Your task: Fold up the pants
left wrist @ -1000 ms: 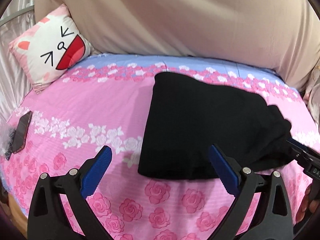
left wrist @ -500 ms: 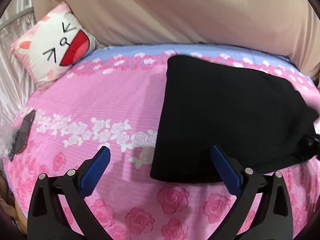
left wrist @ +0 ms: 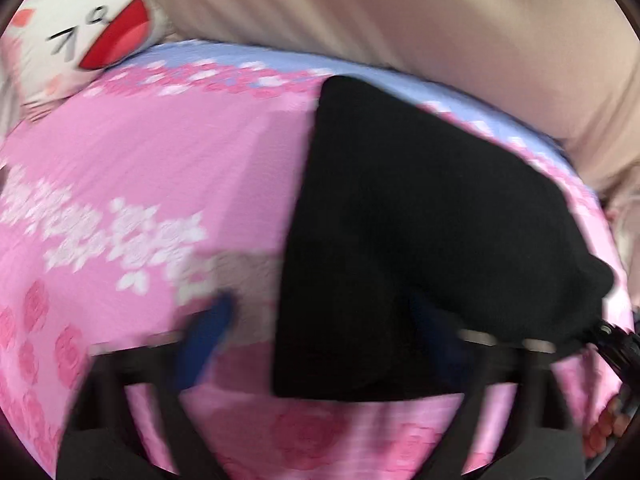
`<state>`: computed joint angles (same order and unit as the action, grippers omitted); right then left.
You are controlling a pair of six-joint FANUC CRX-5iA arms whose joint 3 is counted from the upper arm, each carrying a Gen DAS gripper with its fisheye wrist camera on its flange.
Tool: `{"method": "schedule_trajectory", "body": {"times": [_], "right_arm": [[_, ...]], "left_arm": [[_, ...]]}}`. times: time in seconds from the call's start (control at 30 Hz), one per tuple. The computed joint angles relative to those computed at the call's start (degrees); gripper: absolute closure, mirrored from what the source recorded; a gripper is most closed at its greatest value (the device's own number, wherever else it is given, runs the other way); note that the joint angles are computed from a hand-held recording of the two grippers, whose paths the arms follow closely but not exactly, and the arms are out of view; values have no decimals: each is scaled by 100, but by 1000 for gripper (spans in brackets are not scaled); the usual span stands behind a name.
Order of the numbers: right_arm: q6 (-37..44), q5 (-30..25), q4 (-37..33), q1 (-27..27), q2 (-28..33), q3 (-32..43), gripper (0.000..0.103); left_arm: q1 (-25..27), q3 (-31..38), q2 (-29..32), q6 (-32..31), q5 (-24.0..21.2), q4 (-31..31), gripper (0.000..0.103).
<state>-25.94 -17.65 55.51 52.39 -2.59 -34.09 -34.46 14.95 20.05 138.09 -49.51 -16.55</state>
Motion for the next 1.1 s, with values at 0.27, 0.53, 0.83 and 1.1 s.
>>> {"method": "schedule_trajectory", "body": {"times": [0.27,0.53,0.83,1.1], "right_arm": [[-374,-865,448,618,-1073,-441,89],[-733,-1700,-352,1215,-1512,-1022,80],[-378,-3782,-130,1992,-1283,-235,75],[535,-3459,-411,1604,-852,151,75]], "left_arm": [[-300,100,-288,-408,-511,457,76],[-1115,683,143,21,-1486,-422,67],[-1271,845,149,222,-1891,-784,55],[-1604,1006,-108,607,-2246,-1761,21]]}}
